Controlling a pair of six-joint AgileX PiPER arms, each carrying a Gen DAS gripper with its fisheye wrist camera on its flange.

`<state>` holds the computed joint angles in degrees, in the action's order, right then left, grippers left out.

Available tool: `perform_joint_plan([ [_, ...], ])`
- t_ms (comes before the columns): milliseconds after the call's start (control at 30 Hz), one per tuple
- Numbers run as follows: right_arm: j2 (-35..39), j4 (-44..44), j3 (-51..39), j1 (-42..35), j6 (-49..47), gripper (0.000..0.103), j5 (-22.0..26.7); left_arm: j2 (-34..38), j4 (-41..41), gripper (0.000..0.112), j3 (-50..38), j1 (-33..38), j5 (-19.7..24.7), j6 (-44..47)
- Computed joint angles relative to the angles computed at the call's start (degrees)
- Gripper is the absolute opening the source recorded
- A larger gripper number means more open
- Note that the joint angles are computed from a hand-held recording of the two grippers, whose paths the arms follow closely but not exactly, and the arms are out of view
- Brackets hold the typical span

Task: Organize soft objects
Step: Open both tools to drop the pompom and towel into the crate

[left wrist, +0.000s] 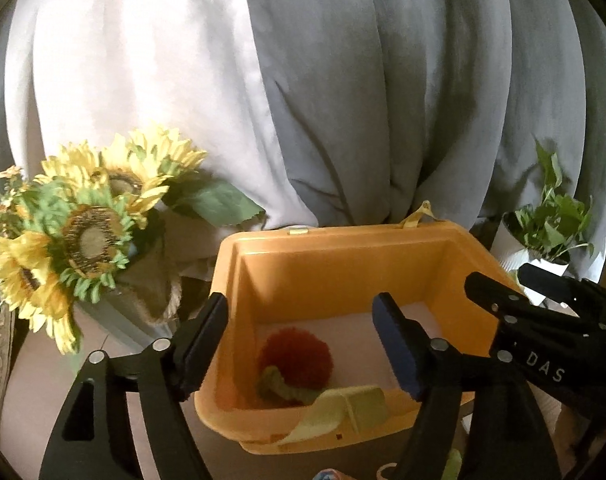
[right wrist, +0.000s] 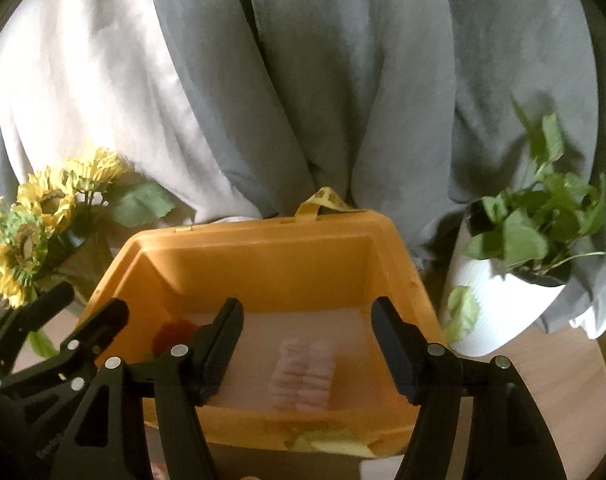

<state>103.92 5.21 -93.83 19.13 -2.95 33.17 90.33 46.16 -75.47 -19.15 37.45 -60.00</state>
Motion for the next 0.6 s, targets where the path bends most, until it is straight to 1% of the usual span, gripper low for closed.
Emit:
perform_joint_plan([
  [200, -5.2, 0.1, 5.0, -0.5, -1.0, 0.068, -1.7, -3.6, 2.9, 0.082, 1.5, -3.4, 4.2, -4.0],
  [267, -6.9, 0.5, 6.5, -0.7, -1.0, 0.071, -1.9, -5.0, 4.0, 0.085, 2.2, -4.7, 5.6, -5.4],
  [333, -8.5, 0.8, 7.7, -0.9, -1.1, 0.073, -1.6, -6.4, 4.7, 0.085, 2.7, -6.0, 6.8, -6.4],
  [500, -12.7, 2.5, 11.2, -1.2, -2.5, 0.073, -1.5, -9.5, 8.1, 0.085, 3.7, -10.4, 12.0, -9.7],
  [600, -15.8, 1.1, 13.7, -1.0, -1.3, 0.073, -1.9, -11.2, 9.7, 0.086, 4.3, -12.9, 15.3, -11.2],
])
